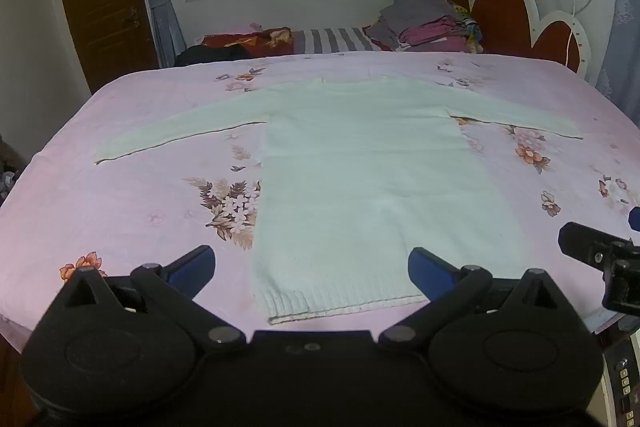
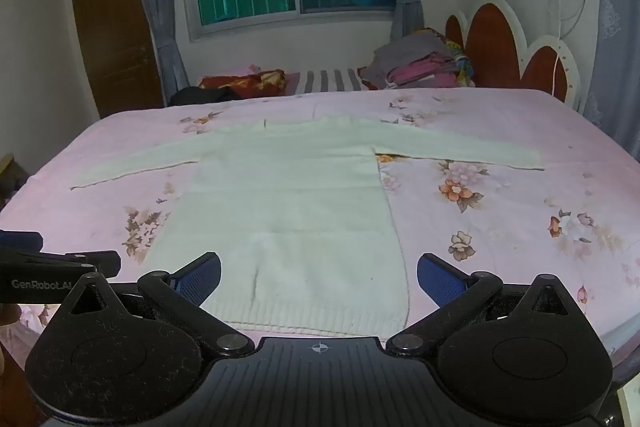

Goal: Fold small clothes

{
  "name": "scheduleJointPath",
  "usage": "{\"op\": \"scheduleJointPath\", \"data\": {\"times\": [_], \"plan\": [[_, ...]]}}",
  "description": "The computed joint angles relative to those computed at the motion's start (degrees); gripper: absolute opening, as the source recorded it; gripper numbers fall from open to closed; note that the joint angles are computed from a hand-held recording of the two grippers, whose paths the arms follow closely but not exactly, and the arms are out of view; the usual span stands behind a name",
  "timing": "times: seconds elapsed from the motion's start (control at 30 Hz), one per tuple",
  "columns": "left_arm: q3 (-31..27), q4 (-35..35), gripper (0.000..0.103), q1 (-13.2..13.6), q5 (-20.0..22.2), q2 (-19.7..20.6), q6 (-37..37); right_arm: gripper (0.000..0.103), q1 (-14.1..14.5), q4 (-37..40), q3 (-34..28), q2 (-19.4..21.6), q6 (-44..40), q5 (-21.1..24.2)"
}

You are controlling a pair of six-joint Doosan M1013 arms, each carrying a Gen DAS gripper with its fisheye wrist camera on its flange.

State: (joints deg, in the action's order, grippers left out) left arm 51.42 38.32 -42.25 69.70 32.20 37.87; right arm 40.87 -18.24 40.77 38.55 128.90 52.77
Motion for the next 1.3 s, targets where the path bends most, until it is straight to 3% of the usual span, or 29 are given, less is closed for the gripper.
{"op": "scheduleJointPath", "data": {"times": [0.53,1.1,1.3], "plan": [[-0.8,-0.7,0.102,0.5,0.0,0.7,-0.1,0.103,-0.4,-0.1,-1.1,0.8,-0.2,0.3],[-6.9,-3.9,0.102,2.3,3.0,4.8,3.8,0.103,-1.5,0.5,-6.6,4.5,-1.0,2.9],[-9.4,-3.8,0.102,3.4,2.3,6.7,4.3,0.103,-2.4,0.8,-8.9,6.3,-1.6,3.3]]}}
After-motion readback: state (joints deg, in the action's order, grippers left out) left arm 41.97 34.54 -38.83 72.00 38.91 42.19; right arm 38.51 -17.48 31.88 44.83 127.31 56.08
